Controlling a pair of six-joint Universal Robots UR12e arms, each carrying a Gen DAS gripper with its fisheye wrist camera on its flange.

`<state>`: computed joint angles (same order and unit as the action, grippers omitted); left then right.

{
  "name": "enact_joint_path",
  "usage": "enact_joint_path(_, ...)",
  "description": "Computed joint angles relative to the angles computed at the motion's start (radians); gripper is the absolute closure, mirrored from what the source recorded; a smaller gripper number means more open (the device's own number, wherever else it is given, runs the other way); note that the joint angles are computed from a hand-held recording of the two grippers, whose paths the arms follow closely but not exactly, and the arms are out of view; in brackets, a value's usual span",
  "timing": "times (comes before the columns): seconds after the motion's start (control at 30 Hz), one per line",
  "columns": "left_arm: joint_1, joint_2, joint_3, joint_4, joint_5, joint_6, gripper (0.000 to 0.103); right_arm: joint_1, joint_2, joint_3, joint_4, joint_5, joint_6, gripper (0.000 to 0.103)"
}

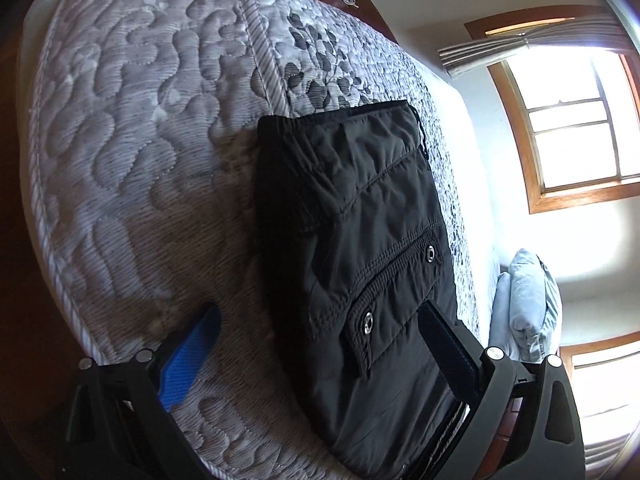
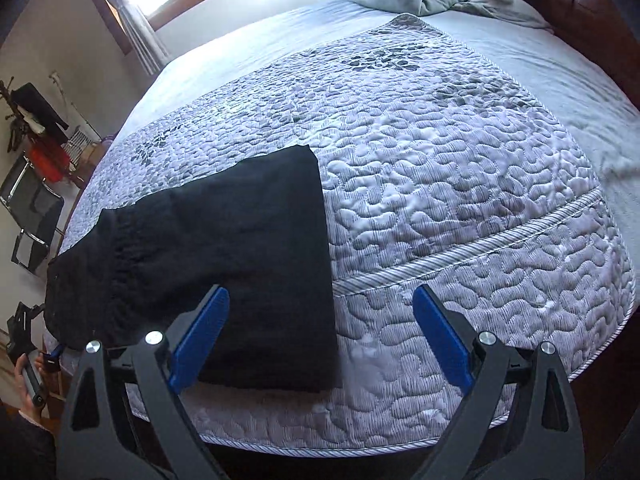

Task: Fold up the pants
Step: 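Grasp the waistband edge of the folded pants with the left tool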

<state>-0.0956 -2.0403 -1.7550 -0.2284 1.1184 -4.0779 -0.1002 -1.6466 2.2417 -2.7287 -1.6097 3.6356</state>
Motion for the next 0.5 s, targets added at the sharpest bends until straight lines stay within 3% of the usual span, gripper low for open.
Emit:
enact_joint_path(0.17, 0.014, -0.031, -0.001, 0.123, -0.077, -0.066, 0.004, 0.013, 0.017, -0.017, 0.021, -0.011, -0.014, 0.010)
enact_joint_path(0.4, 0.017, -0.092, 0.035, 0.226, -0.119, -0.145, 0.004, 0.029, 0.033, -0.033, 0.038, -0.035, -0.036, 0.010)
enact_joint_path(0.5, 0.013, -0.102, 0.057, 0.195, -0.112, -0.148, 0.004, 0.028, 0.035, -0.036, 0.046, -0.037, -0.031, 0.010)
